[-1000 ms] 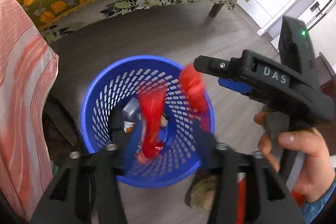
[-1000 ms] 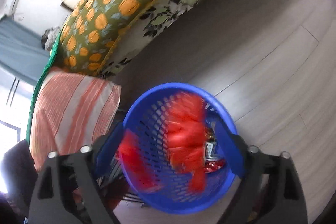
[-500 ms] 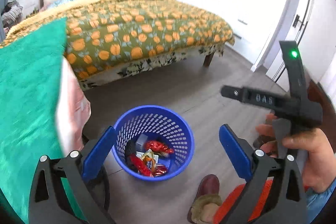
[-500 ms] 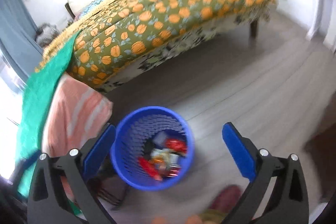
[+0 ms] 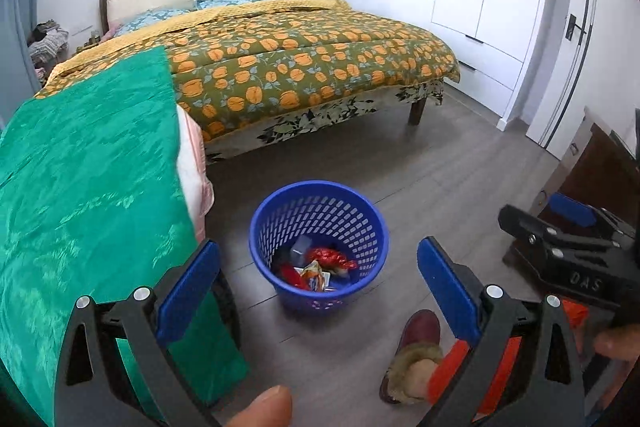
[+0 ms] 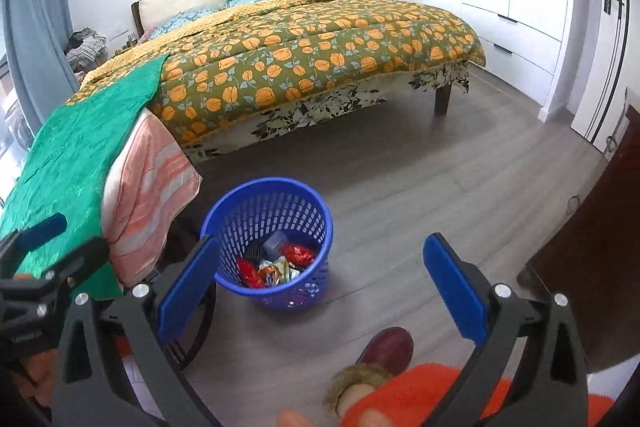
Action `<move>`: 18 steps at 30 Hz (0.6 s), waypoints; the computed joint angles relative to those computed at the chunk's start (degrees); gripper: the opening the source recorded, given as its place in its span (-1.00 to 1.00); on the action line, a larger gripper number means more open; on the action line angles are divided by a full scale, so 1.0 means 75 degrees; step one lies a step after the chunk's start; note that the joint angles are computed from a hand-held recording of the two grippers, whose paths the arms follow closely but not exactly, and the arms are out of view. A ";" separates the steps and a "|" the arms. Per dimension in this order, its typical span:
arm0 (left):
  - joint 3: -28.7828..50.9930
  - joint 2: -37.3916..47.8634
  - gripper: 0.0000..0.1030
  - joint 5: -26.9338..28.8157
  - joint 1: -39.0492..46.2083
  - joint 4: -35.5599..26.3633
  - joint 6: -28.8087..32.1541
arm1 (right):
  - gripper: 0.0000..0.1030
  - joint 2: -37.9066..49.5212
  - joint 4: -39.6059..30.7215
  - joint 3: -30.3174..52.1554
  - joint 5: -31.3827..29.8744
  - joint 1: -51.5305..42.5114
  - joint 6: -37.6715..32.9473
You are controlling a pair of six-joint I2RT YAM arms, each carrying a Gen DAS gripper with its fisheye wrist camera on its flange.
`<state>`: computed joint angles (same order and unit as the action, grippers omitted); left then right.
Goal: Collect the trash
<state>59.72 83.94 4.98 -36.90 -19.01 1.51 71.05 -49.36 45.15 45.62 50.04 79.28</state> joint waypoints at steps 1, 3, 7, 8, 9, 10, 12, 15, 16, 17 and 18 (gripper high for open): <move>0.0006 -0.0005 0.90 -0.0113 -0.0015 -0.0059 -0.0014 | 0.91 0.0053 -0.0026 0.0006 -0.0043 0.0046 0.0061; 0.0056 0.0072 0.89 -0.0500 -0.0101 -0.0190 -0.0028 | 0.91 0.0155 -0.0011 -0.0037 -0.0265 0.0087 0.0102; 0.0079 0.0217 0.90 -0.0782 -0.0135 -0.0442 -0.0013 | 0.91 0.0069 0.0283 -0.0246 -0.0618 0.0115 -0.0037; 0.0091 0.0274 0.89 -0.0713 -0.0099 -0.0469 -0.0016 | 0.91 0.0080 0.0262 -0.0245 -0.0632 0.0176 0.0009; 0.0084 0.0310 0.90 -0.0680 -0.0071 -0.0528 -0.0023 | 0.91 0.0106 0.0266 -0.0234 -0.0651 0.0200 -0.0004; 0.0130 0.0382 0.90 -0.0705 -0.0059 -0.0642 -0.0026 | 0.91 0.0121 0.0307 -0.0242 -0.0675 0.0227 -0.0055; 0.0167 0.0463 0.90 -0.0788 -0.0062 -0.0756 -0.0011 | 0.91 0.0168 0.0445 -0.0237 -0.0763 0.0242 -0.0186; 0.0285 0.0576 0.89 -0.0798 -0.0009 -0.0941 -0.0081 | 0.91 0.0258 0.0524 -0.0173 -0.0831 0.0301 -0.0277; 0.0381 0.0648 0.90 -0.0769 0.0010 -0.1080 -0.0110 | 0.91 0.0275 0.0581 -0.0165 -0.0883 0.0289 -0.0363; 0.0439 0.0699 0.89 -0.0744 0.0022 -0.1160 -0.0117 | 0.91 0.0302 0.0610 -0.0153 -0.0904 0.0310 -0.0371; 0.0482 0.0730 0.89 -0.0729 0.0040 -0.1231 -0.0104 | 0.91 0.0315 0.0657 -0.0149 -0.0943 0.0304 -0.0424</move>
